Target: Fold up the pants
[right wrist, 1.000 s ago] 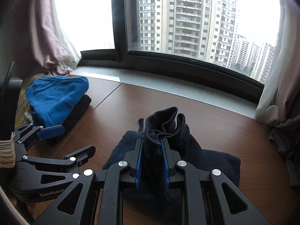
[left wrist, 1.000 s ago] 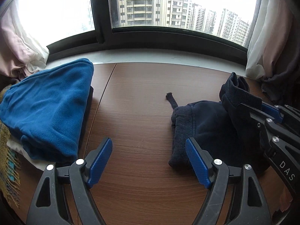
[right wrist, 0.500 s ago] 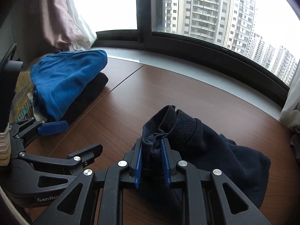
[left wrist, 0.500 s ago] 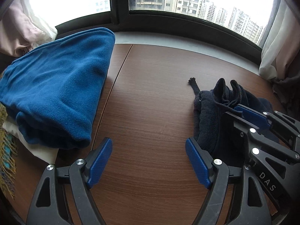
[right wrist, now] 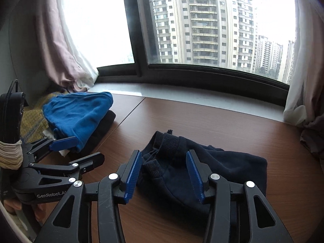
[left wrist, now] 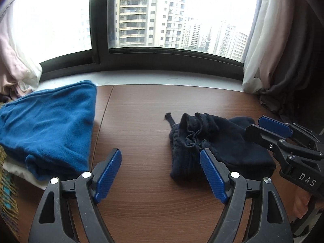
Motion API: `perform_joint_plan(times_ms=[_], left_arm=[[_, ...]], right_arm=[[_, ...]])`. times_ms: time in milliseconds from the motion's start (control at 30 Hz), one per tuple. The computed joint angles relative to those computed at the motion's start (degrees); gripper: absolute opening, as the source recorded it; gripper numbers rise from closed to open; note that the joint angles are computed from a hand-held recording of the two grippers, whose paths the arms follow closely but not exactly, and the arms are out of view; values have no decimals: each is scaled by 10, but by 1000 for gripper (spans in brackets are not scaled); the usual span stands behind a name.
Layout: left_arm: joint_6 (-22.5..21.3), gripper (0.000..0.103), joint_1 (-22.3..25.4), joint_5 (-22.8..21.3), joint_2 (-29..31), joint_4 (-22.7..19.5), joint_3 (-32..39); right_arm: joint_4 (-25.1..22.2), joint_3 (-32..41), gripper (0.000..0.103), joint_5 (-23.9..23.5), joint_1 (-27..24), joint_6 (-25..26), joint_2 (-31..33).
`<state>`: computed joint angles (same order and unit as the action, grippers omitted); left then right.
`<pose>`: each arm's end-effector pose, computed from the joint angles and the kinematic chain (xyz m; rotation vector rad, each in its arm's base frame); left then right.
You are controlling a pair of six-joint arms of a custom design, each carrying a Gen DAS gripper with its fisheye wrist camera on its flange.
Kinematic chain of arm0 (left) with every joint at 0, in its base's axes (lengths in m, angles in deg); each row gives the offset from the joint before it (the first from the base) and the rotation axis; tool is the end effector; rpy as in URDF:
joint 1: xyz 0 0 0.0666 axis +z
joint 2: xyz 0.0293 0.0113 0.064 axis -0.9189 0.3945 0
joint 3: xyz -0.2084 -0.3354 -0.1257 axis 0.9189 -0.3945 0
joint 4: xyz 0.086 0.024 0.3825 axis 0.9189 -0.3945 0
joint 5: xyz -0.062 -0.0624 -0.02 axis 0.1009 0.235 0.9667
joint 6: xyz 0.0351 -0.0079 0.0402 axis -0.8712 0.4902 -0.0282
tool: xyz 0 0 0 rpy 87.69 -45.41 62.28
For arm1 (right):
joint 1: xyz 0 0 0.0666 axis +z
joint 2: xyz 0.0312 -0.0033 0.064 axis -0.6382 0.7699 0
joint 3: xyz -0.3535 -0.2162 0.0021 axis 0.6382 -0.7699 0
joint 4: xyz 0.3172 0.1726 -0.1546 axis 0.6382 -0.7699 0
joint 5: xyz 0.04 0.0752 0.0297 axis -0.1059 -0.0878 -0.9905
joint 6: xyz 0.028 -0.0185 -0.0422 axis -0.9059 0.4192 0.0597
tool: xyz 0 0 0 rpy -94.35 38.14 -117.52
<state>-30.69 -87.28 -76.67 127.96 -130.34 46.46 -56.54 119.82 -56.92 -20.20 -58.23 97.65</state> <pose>0.5831 -0.2233 0.4372 0.5019 2.3463 -0.3070 0.5163 0.1770 0.4537 -0.0527 2.3051 0.1478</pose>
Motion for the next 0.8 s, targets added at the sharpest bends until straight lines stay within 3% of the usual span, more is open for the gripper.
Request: perform_joint_plan(times_ms=[167, 400, 467, 800], left_arm=[[-61, 69, -15, 58, 35, 12, 41], [-86, 45, -17, 133, 134, -74, 176], [-91, 32, -15, 144, 160, -110, 215], [-92, 31, -14, 173, 225, -201, 299]], right_arm=[[-5, -31, 47, 34, -20, -42, -23], [5, -59, 47, 48, -40, -100, -32], [8, -63, 47, 45, -43, -111, -29], [15, -68, 47, 14, -58, -116, -11]])
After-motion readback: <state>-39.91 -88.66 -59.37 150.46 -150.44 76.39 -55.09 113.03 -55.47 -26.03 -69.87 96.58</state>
